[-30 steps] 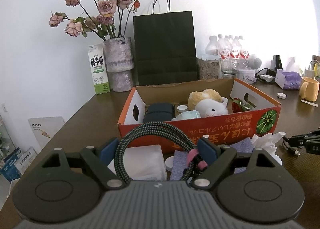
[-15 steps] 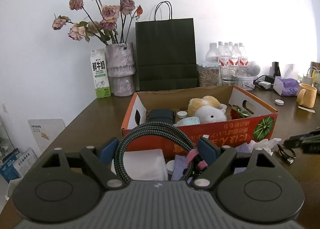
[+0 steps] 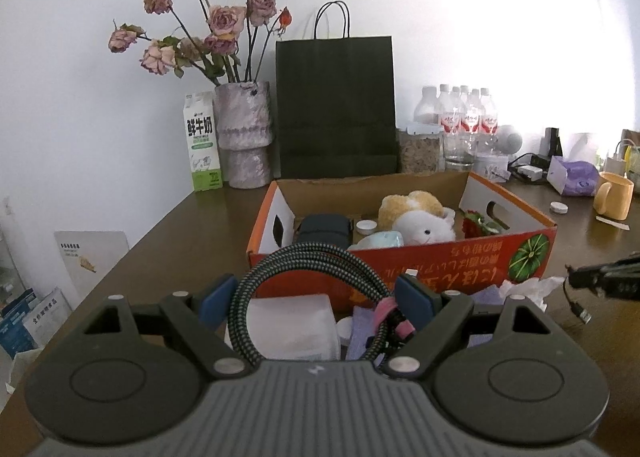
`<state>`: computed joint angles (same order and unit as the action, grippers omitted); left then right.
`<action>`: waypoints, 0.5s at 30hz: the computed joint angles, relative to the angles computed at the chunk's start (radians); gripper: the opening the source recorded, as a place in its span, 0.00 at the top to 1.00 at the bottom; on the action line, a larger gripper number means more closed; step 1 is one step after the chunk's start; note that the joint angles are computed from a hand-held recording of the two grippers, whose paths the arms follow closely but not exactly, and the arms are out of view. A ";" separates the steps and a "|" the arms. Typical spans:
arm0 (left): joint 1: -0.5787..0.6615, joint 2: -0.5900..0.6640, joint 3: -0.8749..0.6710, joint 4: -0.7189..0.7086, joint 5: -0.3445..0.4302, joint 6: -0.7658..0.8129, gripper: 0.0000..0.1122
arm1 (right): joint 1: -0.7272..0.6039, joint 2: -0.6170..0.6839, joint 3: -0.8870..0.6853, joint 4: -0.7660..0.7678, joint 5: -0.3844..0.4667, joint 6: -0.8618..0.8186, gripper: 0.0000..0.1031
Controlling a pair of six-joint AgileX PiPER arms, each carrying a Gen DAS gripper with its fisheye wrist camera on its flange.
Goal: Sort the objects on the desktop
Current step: 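Lift both black cables and carry them toward the orange box, then lower both cables into the orange box and open both tools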
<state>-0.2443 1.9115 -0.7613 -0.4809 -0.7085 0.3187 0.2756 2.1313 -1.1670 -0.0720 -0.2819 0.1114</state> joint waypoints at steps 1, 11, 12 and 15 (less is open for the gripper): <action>0.000 -0.004 -0.002 0.007 0.000 -0.005 0.23 | -0.003 -0.017 0.013 -0.021 -0.013 0.020 0.95; 0.011 -0.012 -0.128 0.063 0.049 -0.043 0.23 | 0.016 -0.067 -0.078 -0.128 -0.061 0.132 0.95; 0.015 -0.006 -0.154 0.068 0.062 -0.047 0.23 | 0.020 -0.053 -0.120 -0.141 -0.047 0.148 0.95; 0.030 0.026 -0.251 0.078 0.114 -0.058 0.23 | 0.035 -0.006 -0.238 -0.150 0.003 0.160 0.95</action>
